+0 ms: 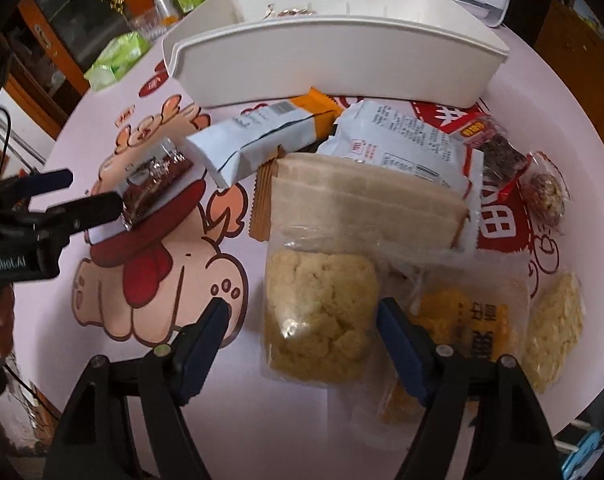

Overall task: Organize snacks
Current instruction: 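Move both tools back toward the chocolate wafer and cracker bag, then grasp the brown chocolate wafer with the left tool while the right grasps the cracker bag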

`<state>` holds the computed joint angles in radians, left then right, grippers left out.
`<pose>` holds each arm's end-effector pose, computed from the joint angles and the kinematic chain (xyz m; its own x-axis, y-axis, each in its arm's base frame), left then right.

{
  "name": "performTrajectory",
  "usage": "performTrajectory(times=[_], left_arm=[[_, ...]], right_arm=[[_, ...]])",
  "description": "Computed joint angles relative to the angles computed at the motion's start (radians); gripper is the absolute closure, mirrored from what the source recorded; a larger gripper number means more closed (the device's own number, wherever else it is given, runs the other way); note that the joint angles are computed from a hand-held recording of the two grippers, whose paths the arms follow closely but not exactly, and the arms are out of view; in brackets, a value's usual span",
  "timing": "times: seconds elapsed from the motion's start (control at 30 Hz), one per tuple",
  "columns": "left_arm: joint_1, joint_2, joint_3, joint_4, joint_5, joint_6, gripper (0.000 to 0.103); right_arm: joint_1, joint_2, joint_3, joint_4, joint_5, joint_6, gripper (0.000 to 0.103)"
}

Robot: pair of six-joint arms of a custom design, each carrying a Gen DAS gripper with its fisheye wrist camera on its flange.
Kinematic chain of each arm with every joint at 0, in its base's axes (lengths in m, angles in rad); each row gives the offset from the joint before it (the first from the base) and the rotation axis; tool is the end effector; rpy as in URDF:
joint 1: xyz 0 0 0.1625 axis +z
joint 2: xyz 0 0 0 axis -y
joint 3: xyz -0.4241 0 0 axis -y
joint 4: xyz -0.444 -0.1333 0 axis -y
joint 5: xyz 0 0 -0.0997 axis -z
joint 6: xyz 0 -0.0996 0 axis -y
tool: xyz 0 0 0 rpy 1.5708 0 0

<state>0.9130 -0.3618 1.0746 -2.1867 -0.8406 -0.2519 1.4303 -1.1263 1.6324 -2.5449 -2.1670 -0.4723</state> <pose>-0.3461 -0.7747 -0.0612 -0.6844 0.2943 -0.6670 0.4522 0.8890 -0.0718 -0.0210 -0.7008 0.3016 -0.7549 -0.0755 0.6515 -0.2453 0.9537 -0.1737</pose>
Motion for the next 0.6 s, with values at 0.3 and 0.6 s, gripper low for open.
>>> performTrajectory(times=[0.3,0.6], left_arm=[[0.039,0.073,-0.119,0.108,-0.028,-0.014,0.007],[0.056,0.121,-0.199,0.196,-0.032,0.001,0.034]], right_arm=[[0.012,0.057,-0.007,-0.075,-0.087,-0.116,0.04],[0.008,0.057,-0.001,-0.094,-0.073,-0.135,0.043]])
